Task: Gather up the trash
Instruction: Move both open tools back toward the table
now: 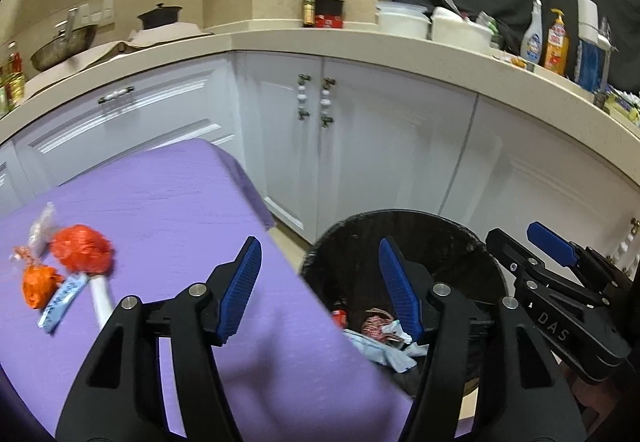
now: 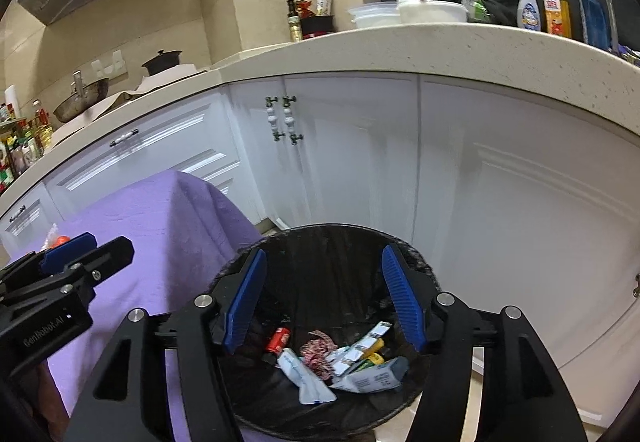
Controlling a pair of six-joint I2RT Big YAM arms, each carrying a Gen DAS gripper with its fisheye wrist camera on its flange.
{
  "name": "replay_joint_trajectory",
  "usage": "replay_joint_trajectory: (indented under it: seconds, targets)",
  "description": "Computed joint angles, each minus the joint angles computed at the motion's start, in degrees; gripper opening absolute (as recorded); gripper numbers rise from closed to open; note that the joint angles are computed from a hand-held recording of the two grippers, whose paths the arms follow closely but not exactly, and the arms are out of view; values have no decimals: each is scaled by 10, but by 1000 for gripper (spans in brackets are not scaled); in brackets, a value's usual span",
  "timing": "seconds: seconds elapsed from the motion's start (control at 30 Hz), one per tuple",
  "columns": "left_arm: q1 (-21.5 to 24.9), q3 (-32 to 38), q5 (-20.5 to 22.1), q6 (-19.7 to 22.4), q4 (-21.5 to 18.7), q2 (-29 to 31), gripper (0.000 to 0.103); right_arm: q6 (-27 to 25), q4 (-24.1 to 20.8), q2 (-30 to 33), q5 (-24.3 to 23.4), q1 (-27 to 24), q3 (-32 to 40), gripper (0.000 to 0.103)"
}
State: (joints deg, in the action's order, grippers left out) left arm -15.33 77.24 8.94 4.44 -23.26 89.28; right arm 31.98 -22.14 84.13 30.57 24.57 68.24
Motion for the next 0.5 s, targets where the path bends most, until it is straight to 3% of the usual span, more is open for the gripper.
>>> replay_joint_trajectory:
  seconds: [0.5]
  targets:
    - [152,-39,-17,8,-11,-43,60,-48,-2,106,-66,72,139,59]
